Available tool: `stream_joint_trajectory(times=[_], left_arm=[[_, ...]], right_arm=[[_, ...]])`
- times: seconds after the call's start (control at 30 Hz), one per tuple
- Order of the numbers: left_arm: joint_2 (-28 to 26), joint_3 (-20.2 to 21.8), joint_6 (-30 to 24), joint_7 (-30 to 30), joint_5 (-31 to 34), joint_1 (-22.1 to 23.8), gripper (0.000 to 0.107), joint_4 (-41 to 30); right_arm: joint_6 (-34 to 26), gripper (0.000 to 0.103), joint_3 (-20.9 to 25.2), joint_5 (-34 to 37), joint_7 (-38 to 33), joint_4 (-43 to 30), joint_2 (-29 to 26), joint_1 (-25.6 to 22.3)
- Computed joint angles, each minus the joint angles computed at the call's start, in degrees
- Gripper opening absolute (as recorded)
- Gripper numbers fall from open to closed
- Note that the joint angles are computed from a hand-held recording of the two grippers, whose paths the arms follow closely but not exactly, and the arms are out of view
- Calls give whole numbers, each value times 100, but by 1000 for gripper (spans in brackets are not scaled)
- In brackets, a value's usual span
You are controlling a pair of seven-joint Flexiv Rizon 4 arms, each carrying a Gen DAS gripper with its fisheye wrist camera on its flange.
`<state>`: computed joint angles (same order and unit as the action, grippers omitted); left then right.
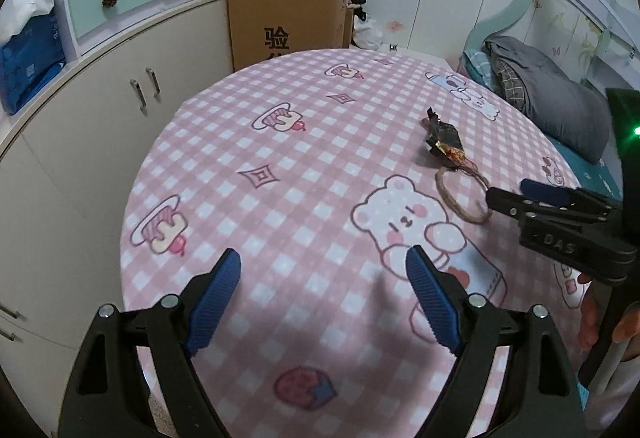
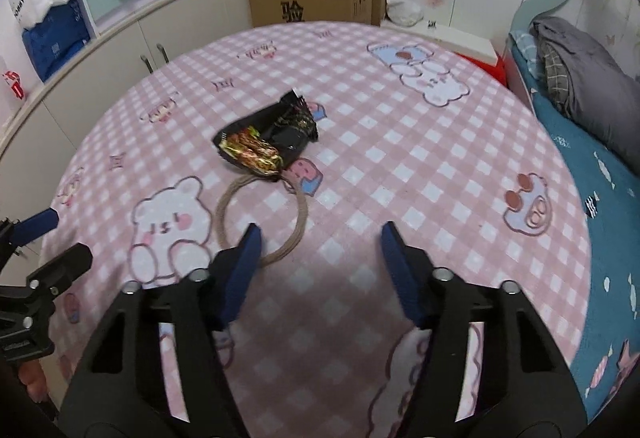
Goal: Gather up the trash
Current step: 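Move both tools back from the bin to the table, then grasp the rubber band with the right tool while the left tool grasps the dark snack wrapper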
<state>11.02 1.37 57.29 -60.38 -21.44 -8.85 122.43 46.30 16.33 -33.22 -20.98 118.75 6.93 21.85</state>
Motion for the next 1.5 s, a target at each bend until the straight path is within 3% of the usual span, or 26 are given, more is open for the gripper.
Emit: stream_joint_trajectory(times=[0.13, 0.17, 0.2, 0.23, 0.63, 0.93, 1.07, 1.23, 1.37, 1.5], left_arm=[[-213, -89, -82, -140, 82, 28, 83, -202], [-277, -126, -120, -219, 145, 39, 83, -278], [-323, -150, -148, -254, 160, 30, 83, -332], [-368, -166, -169, -255, 143, 13, 83, -380], [-932, -484, -451, -327, -48, -310, 86, -1058], [-848, -461, -400, -307, -277, -425, 86, -1059], [-743, -440, -453, -214, -477, -465, 86, -1025], [-668, -477, -490, -96, -545, -556, 88, -979], [-650, -468, -542, -159, -496, -581, 88, -923], [-669, -444, -548, -305, -334, -529, 88, -888]], right_arm=[[-101, 27, -40, -295, -147, -106, -158, 7], [-96, 13, -56, -280, -173, -121, -167, 6], [-155, 5, -67, -247, -175, -142, -166, 3], [-55, 4, -94, -154, -185, -114, -143, -15], [340, 4, 42, -13, 71, 487, 699, -346], [366, 3, 306, -244, 61, 556, 1432, -632], [107, 3, 440, -506, 30, 405, 1590, -764], [3, 3, 380, -331, -70, 497, 1625, -784], [-207, 4, 267, 226, -391, 579, 1408, -626], [-39, 4, 111, 759, -671, 637, 1131, -467]])
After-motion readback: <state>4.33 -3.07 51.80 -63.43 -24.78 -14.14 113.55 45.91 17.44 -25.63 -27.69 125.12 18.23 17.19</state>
